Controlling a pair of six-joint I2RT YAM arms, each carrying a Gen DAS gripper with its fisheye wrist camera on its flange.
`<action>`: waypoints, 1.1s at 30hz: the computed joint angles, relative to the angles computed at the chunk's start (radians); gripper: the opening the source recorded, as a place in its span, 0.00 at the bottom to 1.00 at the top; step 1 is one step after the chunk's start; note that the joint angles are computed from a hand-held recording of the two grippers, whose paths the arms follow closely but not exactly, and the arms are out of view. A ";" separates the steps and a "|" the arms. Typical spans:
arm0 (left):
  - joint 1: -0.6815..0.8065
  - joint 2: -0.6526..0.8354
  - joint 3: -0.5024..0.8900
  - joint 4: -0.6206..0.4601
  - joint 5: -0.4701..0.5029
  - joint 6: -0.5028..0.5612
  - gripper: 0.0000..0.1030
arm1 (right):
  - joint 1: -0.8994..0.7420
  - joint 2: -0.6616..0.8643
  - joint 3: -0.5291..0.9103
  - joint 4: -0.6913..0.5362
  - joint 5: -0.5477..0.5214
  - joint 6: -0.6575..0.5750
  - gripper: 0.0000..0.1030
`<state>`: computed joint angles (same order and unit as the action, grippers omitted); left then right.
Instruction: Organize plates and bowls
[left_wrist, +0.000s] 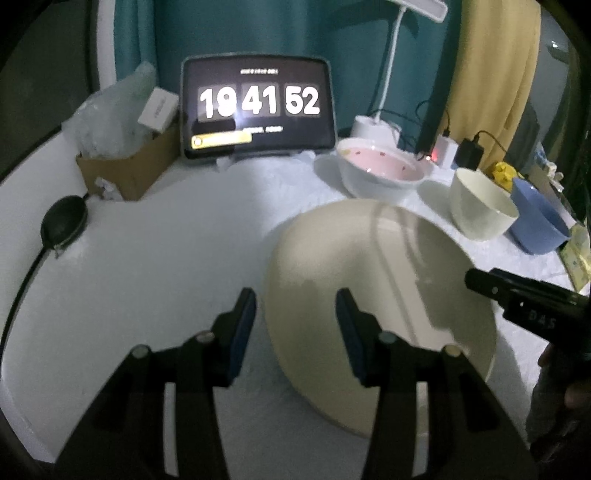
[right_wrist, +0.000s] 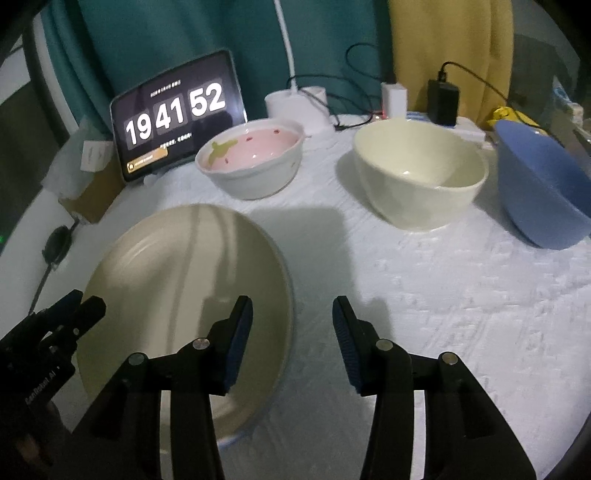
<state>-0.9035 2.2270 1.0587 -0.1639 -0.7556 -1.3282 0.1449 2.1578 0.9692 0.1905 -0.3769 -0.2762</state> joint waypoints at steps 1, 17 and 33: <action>-0.006 -0.003 0.007 -0.010 -0.009 -0.001 0.45 | -0.009 -0.010 -0.008 0.001 -0.006 -0.004 0.46; -0.065 0.039 0.214 -0.068 -0.036 0.112 0.45 | -0.198 -0.116 -0.065 -0.014 -0.107 -0.087 0.46; -0.072 0.188 0.560 -0.143 0.009 0.299 0.46 | -0.405 -0.108 0.023 -0.090 -0.201 -0.143 0.46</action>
